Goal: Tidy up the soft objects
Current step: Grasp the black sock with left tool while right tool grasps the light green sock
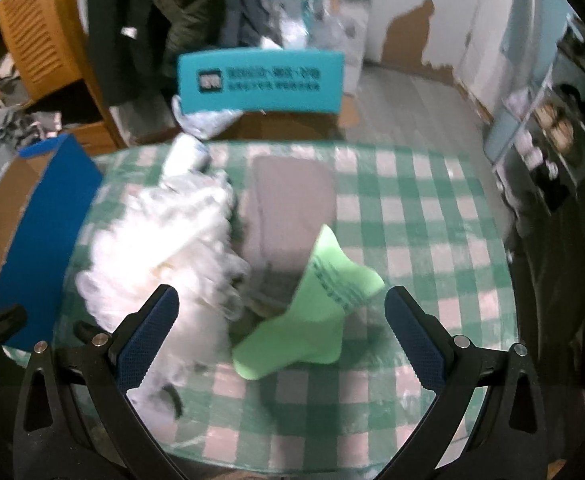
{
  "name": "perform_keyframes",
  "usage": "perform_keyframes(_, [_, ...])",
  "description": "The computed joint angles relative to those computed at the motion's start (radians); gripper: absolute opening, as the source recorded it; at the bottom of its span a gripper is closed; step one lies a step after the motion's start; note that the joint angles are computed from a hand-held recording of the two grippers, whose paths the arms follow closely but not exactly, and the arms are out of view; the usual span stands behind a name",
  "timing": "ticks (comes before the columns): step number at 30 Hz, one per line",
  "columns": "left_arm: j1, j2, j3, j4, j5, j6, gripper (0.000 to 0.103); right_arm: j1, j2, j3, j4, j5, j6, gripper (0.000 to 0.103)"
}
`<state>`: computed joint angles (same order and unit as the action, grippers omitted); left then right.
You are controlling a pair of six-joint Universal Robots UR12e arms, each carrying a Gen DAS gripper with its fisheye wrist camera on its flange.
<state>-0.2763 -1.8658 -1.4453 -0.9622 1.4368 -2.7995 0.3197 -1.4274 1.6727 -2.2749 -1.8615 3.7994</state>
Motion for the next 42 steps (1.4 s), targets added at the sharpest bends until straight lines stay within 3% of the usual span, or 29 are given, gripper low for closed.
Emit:
perform_keyframes(10, [-0.016,-0.029,0.01,-0.097,0.014,-0.003,0.102,-0.033,0.015,0.015,0.097,0.091,0.072,0.101])
perform_keyframes(23, [-0.033,-0.086,0.048,-0.185,0.042,-0.033,0.102,-0.056,0.063,0.003,0.157,0.132,0.066,0.098])
perform_keyframes(25, [-0.034,-0.092,0.05,-0.195,0.047,-0.027,0.099,-0.058,0.066,0.003,0.162,0.14,0.062,0.092])
perform_keyframes(27, [-0.037,-0.098,0.052,-0.207,0.06,-0.023,0.087,-0.06,0.068,0.005,0.17,0.149,0.059,0.084])
perform_keyframes(29, [-0.035,-0.103,0.056,-0.227,0.049,-0.018,0.081,-0.062,0.067,0.008,0.178,0.164,0.054,0.074])
perform_keyframes(34, [-0.027,-0.103,0.056,-0.241,0.018,-0.009,0.053,-0.071,0.046,0.032,0.176,0.209,0.054,0.031])
perform_keyframes(37, [-0.026,-0.097,0.051,-0.233,0.019,-0.002,0.047,-0.079,0.027,0.051,0.179,0.247,0.071,0.028])
perform_keyframes(42, [-0.028,-0.087,0.044,-0.222,0.008,-0.007,0.039,-0.072,0.001,0.073,0.159,0.253,0.059,0.009])
